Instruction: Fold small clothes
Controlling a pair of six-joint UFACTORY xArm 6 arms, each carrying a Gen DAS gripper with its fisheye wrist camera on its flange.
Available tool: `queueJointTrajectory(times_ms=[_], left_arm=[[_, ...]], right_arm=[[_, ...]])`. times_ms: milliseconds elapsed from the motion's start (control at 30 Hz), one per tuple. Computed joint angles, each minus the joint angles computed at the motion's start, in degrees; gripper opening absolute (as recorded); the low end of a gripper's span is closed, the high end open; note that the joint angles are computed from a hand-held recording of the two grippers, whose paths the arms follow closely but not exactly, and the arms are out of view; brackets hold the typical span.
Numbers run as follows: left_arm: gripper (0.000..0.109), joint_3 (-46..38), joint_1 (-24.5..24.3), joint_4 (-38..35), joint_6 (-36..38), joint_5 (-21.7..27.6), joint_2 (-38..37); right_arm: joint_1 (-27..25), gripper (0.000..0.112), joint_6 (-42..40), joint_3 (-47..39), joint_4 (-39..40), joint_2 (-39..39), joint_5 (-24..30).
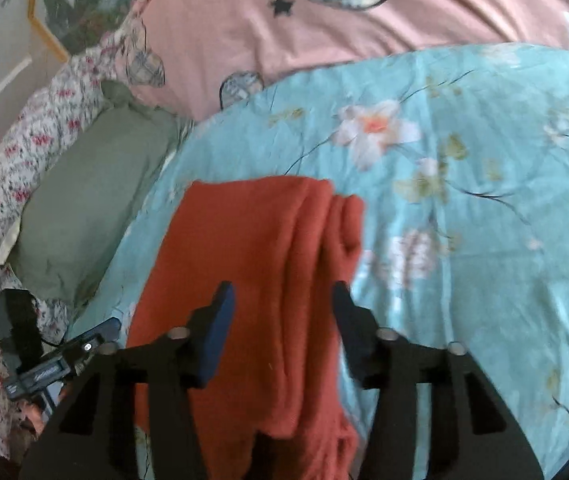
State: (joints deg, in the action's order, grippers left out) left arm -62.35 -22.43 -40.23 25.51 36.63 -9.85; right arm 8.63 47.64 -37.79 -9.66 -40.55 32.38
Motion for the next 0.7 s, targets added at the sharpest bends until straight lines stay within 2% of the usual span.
queueJointTrajectory(times_ms=[100, 200, 233, 267, 300, 400, 433, 567, 700], left_arm=[[0.051, 0.2, -0.8, -0.1, 1.2, 0.5, -0.6], [0.051, 1.0, -1.1, -0.7, 2.7, 1.1, -1.5], [0.051, 0.9, -1.2, -1.0, 3.3, 1.5, -1.6], [0.051, 1.0, -1.3, -0.8, 3.4, 1.6, -1.6], [0.051, 1.0, -1.6, -0.4, 3.2, 1.6, -1.6], [0.051, 0.3, -1.9, -1.3, 4.2, 2.5, -1.3], [0.051, 0.1, -2.0, -1.6, 4.6, 2.6, -1.2], [0.051, -0.4, -2.7, -2.7, 6.4, 3.6, -0.4], [0.051, -0.2, -3.5, -3.3, 7.7, 4.2, -0.1]], right_arm=[[-1.8, 0.046, -3.4, -2.2, 4.8, 5.0, -0.4], [-2.9, 0.043, -7.4, -2.6, 9.8, 7.2, -3.4], [-2.9, 0.037, -8.0, -3.8, 9.6, 8.3, -3.4], [-2.9, 0.016, -7.9, -4.5, 9.0, 8.6, -3.0], [-2.8, 0.011, -7.7, -5.1, 8.8, 8.7, -3.1], [-1.9, 0.011, -6.1, -3.8, 6.4, 5.1, -7.4], [-1.2, 0.011, -4.0, -3.0, 3.4, 3.3, -8.6], [-1.0, 0.011, 2.6, 0.2, -3.5, -1.1, -6.7], [-3.4, 0.011, 4.4, 5.9, -0.6, -3.4, -5.6]])
